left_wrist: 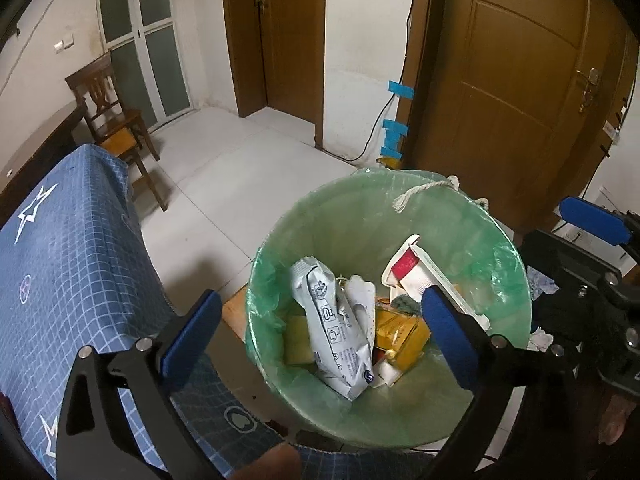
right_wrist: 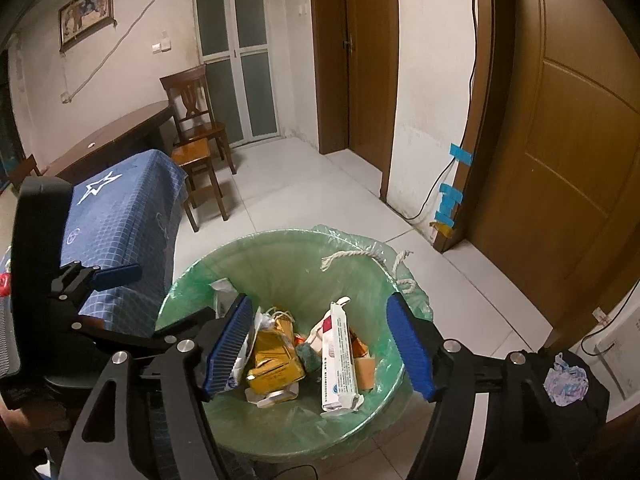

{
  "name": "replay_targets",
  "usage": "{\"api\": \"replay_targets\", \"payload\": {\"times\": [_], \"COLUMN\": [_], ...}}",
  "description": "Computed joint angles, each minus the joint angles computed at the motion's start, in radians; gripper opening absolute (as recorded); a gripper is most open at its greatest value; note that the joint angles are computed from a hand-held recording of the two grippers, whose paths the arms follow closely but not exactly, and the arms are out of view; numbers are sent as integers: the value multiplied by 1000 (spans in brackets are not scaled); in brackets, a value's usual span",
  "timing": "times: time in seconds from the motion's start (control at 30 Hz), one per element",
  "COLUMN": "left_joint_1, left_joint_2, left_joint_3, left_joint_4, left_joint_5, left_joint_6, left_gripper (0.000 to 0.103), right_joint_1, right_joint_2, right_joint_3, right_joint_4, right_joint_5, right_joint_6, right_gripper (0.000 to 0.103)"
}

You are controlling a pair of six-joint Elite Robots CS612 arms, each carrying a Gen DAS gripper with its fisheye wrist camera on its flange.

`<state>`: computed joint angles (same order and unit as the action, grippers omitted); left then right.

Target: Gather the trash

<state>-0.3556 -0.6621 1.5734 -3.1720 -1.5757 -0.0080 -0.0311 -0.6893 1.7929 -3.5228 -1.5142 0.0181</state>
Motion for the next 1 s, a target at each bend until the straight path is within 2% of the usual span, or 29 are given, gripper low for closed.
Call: {"api": "replay_targets", "payload": {"times": [0.43,0.63,0.83,1.0], "left_joint_1": [7,10,15,22], "left_joint_2": [-23,-37,-65,-87], "left_joint_3": [34,63,131,206], "left_joint_4": [-19,-52,-156,-290], "left_joint_5": [13,16,16,15], "left_joint_6": [2,6,22,15], "left_gripper": [97,97,97,97], "right_joint_1": [-5,-3,4,27], "right_joint_2": [-31,-50,-72,-80], "right_joint_3": [55,99,164,242], "right_joint_4": [-58,-130,-237,-409], "right_joint_5": [18,24,20,-2], "right_joint_6": [7,20,32,41], "right_gripper": [72,75,79,87]}}
